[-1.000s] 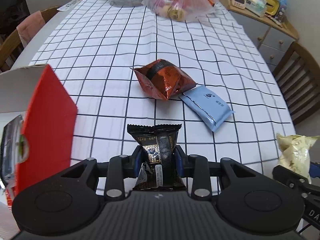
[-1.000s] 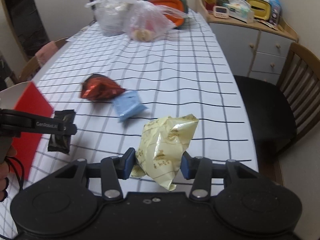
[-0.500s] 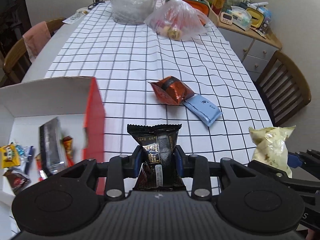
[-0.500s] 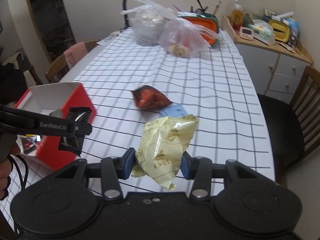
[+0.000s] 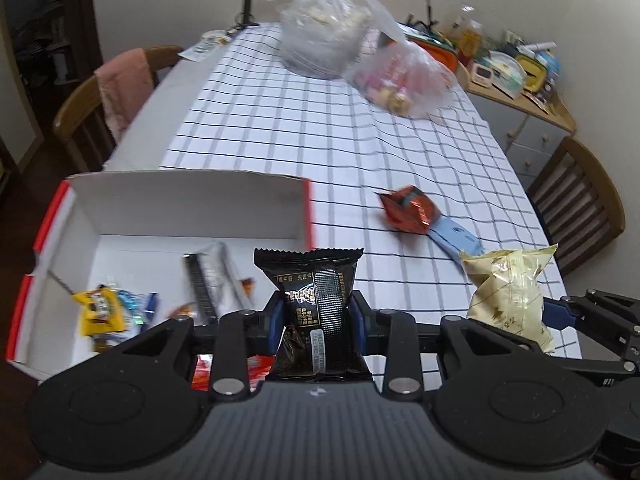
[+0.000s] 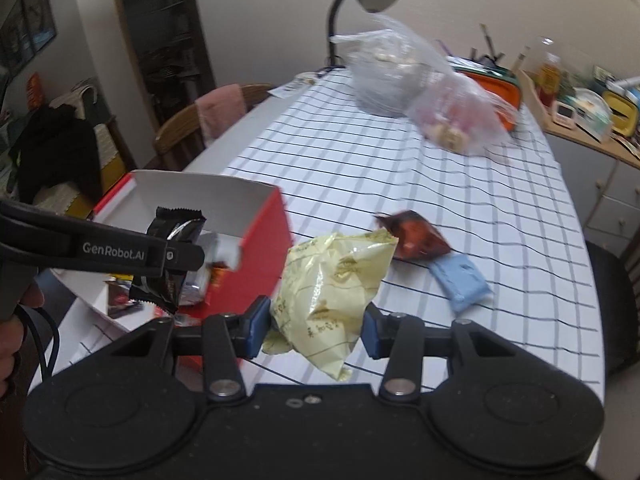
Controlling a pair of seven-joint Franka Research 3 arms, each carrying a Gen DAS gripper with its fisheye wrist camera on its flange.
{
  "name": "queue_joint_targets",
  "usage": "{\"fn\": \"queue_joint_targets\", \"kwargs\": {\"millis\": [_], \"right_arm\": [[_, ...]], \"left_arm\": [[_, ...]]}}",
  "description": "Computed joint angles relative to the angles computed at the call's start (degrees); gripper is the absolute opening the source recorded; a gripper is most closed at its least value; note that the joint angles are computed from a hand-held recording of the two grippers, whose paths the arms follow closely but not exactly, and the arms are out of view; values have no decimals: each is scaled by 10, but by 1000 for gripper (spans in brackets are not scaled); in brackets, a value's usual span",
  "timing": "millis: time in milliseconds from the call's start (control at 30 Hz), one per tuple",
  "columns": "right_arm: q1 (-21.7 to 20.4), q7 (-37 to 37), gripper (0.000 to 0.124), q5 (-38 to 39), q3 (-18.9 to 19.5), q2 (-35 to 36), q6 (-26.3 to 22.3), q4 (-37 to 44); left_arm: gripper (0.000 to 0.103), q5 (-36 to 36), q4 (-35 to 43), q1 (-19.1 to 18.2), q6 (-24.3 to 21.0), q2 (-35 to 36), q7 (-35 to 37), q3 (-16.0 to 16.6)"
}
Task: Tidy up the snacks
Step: 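Carry the chocolate bar and cream bag over the cardboard box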
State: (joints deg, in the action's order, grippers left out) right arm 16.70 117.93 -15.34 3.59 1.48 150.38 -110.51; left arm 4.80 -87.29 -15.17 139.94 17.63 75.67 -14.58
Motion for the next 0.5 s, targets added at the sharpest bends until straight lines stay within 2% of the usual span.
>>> {"fn": "queue_joint_targets", "kwargs": {"millis": [167, 500], "right_arm": [[21, -8, 45, 3, 5, 47, -14, 56], [81, -21, 45, 10, -14, 162, -70, 195]], "left_arm": [[33, -13, -23, 25, 11, -18, 17, 8], [33, -20, -26, 65, 8, -13, 60, 24]]}}
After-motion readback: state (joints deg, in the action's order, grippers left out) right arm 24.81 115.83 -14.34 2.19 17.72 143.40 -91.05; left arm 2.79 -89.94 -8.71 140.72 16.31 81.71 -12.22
